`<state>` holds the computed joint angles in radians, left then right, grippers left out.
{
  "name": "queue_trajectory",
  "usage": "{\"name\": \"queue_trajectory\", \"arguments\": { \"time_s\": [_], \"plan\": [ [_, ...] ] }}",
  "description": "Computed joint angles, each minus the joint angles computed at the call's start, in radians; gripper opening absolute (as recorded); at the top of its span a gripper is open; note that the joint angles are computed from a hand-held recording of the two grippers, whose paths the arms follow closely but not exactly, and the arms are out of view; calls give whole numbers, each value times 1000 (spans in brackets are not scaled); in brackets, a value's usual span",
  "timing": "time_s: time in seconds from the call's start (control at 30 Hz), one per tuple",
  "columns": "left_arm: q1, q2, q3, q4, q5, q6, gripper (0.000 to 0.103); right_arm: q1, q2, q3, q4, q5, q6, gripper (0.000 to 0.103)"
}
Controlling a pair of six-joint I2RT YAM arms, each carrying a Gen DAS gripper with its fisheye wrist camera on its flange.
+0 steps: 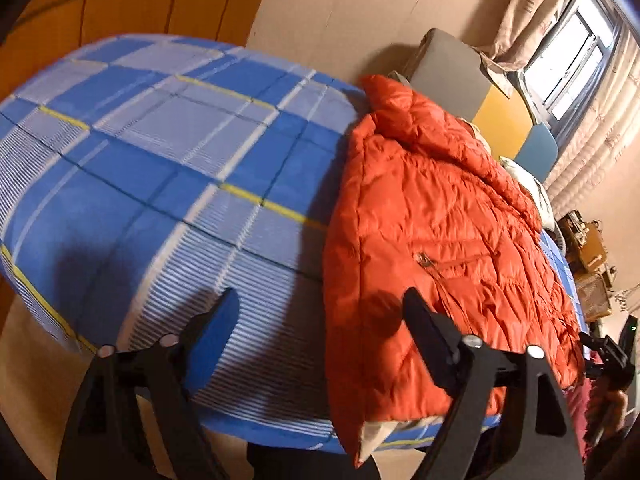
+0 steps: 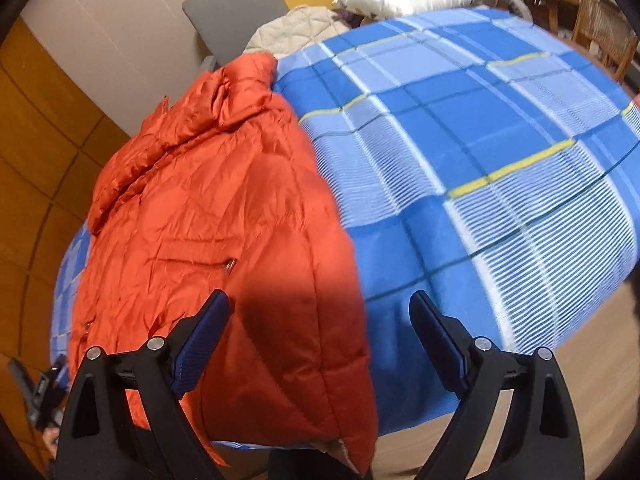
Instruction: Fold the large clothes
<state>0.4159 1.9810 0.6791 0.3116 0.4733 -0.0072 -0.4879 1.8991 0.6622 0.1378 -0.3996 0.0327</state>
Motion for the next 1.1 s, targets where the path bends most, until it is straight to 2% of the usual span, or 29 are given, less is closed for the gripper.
{"name": "queue_trajectory", "arguments": {
  "time_s": [0.03, 0.1, 0.17, 0.23, 0.27, 0.4, 0.47, 0.63, 1.0, 1.03, 1.07, 1.1],
  "plan": [
    [-4, 5, 3, -9, 14, 1, 73, 5, 5, -2, 3, -7, -2, 90],
    [-9, 18, 17, -31, 35, 8, 58, 15, 18, -2, 7, -25, -10, 85],
    [-16, 29, 33, -60, 58, 12, 50, 29, 27, -4, 16, -17, -19, 68],
    [-31, 36, 39, -60, 69, 10, 44, 34, 31, -8, 23, -13, -26, 59],
    [-34, 42, 48, -71, 73, 15, 37, 39, 29, -12, 26, -13, -37, 51],
    [-61, 69, 71, -75, 61, 13, 14, 42, 10, -24, 20, -15, -81, 31],
    [-72, 55, 57, -59, 55, 17, 9, 47, -15, -40, 19, -10, -109, 20],
    [-69, -11, 12, -69, 41, 67, 7, 36, -88, -74, -23, -8, -180, 15],
    [15, -61, -83, -126, 76, 196, 9, -47, -202, -148, -168, -43, -347, 15],
    [19, -60, -84, -134, 76, 212, 10, -47, -207, -152, -173, -39, -356, 15],
    [19, -64, -88, -132, 58, 220, 18, -50, -203, -150, -181, -41, -363, 15],
    [23, -64, -87, -127, 54, 218, 32, -50, -196, -143, -181, -48, -357, 15]
  ]
}}
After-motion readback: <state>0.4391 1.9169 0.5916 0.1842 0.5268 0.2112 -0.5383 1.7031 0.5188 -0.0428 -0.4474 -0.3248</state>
